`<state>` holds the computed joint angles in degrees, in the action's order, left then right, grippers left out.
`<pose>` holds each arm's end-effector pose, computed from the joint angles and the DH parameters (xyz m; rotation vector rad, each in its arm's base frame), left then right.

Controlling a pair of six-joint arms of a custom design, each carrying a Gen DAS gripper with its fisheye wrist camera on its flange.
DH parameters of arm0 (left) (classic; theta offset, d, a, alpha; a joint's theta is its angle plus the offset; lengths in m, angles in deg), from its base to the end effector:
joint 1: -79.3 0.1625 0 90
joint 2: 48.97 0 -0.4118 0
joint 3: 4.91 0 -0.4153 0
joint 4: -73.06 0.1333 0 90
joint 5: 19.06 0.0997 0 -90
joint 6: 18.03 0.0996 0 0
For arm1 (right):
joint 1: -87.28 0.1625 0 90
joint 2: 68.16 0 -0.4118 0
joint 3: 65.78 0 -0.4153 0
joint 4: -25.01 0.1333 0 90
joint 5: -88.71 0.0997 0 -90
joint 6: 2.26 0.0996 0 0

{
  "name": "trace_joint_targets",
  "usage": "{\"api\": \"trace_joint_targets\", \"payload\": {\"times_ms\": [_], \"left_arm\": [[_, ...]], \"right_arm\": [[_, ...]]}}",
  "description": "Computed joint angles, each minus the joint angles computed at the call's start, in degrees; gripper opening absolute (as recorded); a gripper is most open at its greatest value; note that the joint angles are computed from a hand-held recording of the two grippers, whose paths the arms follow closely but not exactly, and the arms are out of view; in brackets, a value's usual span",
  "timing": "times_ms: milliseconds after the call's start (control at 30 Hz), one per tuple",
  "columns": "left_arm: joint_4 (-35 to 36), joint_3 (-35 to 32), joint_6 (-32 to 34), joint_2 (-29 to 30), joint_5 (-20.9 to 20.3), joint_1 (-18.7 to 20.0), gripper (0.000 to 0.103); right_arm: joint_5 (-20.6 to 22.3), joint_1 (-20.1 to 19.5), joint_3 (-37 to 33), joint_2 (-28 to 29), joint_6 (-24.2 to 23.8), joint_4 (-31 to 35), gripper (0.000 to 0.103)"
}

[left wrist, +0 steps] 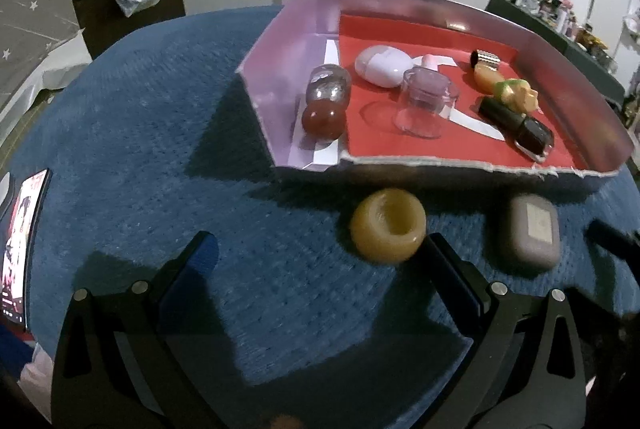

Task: Organize rigid objects
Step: 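Grasp the tan ring with the left tool while the right tool grasps the grey-brown case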

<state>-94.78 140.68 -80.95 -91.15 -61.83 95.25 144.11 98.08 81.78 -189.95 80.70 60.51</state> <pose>-0.2025 -0.2726 -0.0690 0.4570 2.3014 -0.7554 -0.0715 -0.2069 0.2122 0.5959 -2.4859 0.8147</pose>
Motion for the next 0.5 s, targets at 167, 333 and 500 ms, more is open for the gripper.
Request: {"api": "trace_joint_targets", "payload": {"times_ms": [167,333,500], "left_arm": [[-4.7,0.8,3.4,0.7,-0.2,0.2,0.103],[-10.3,0.7,8.7,1.5,-1.4,1.1,0.093],[-12.6,0.7,12.9,1.7,-1.8,1.4,0.067]], "right_arm": [[8.2,12.0,-1.5,2.7,10.5,-8.4,0.095],[16.8,22.2,-2.5,4.3,17.5,-14.6,0.084],[21.2,27.7,-3.0,6.9,18.3,-17.1,0.074]]}}
